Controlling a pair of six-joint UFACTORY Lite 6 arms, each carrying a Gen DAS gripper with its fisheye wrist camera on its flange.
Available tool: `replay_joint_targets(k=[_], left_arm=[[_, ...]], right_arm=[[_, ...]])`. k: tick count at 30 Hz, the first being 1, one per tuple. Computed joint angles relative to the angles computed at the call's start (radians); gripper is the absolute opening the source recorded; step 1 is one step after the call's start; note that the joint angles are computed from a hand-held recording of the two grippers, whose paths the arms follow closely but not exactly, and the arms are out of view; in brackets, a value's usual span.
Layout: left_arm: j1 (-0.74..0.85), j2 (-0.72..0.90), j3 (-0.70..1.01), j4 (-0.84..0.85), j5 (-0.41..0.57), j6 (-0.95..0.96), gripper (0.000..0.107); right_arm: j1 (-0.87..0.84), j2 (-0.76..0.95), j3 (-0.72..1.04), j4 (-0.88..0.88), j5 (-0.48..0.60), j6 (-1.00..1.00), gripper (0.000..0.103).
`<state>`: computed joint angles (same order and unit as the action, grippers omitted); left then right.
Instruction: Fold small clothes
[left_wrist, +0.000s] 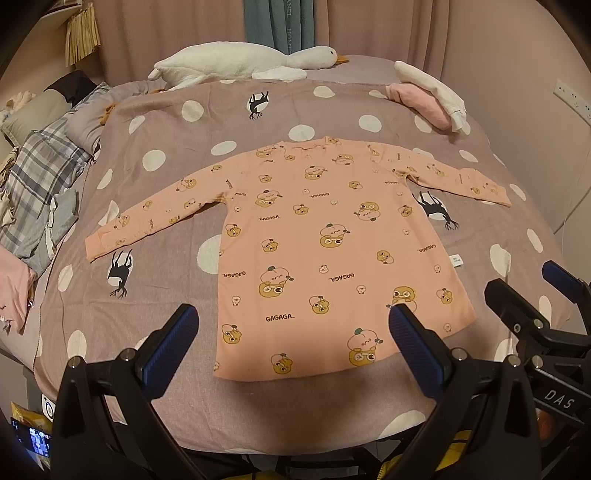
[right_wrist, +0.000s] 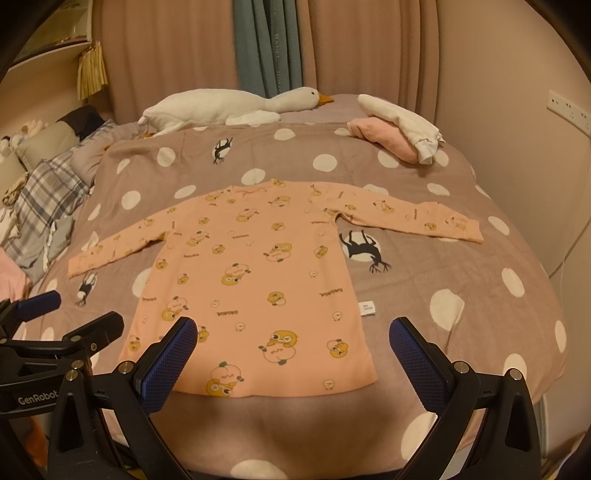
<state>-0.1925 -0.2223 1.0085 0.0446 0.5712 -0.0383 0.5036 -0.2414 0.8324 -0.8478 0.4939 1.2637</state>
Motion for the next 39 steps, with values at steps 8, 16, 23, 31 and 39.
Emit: replay_joint_targets(k=[8, 16, 23, 31, 39], left_arm=[[-0.003, 0.001, -0.002, 0.006, 0.002, -0.007, 0.103], [-0.003, 0.003, 0.001, 0.005, 0.004, -0.006, 0.103], [0.001, -0.001, -0.019, 0.004, -0.005, -0.007, 0.103], [0.000, 0.004, -0.017, 0.001, -0.006, -0.002, 0.103], [0.019, 0.068, -0.002, -0.140, -0.057, 0.091, 0.103]], right_arm=[[0.002, 0.009, 0.012, 0.006, 0.005, -0.005, 0.103], [-0.001, 0.005, 0.008, 0.012, 0.001, -0.011, 0.103], [0.017, 0.012, -0.005, -0.023, 0.001, 0.042, 0.103], [0.011, 0.010, -0.005, -0.013, -0.002, 0.031, 0.103], [-0.051, -0.004, -0.086, -0.005, -0.139, 0.046, 0.103]])
